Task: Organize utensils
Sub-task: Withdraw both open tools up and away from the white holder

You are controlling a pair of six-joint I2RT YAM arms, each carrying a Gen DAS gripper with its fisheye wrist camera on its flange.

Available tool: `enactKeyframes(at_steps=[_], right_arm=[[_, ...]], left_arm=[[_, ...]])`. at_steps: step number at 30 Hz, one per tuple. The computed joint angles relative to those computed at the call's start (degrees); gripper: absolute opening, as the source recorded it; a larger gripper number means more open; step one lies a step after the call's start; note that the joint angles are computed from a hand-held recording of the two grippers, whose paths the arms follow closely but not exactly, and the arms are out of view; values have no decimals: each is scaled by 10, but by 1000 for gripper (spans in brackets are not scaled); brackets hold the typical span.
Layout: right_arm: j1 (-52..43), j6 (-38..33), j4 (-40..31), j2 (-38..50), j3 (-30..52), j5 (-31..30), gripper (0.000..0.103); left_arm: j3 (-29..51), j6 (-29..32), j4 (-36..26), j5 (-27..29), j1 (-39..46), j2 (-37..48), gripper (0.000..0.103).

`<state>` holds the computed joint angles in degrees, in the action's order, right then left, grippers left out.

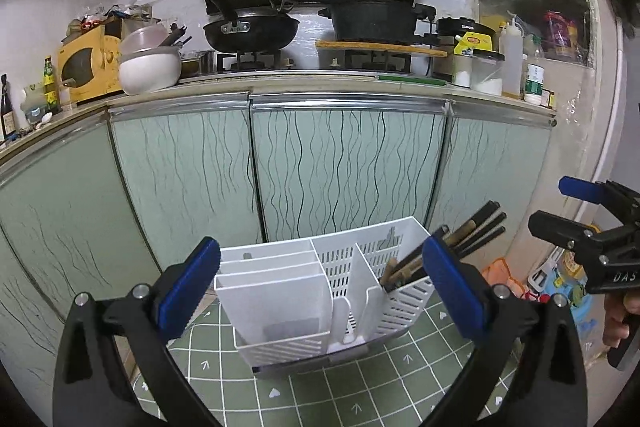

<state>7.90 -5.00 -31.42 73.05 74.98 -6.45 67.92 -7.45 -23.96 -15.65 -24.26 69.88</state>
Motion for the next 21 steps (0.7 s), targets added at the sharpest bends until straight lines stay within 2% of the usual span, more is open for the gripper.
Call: enactKeyframes(at_steps=[21], right_arm=[[16, 0, -64, -142, -58, 18, 96]], left_arm=[[-38, -44, -98, -108, -115, -134, 99]])
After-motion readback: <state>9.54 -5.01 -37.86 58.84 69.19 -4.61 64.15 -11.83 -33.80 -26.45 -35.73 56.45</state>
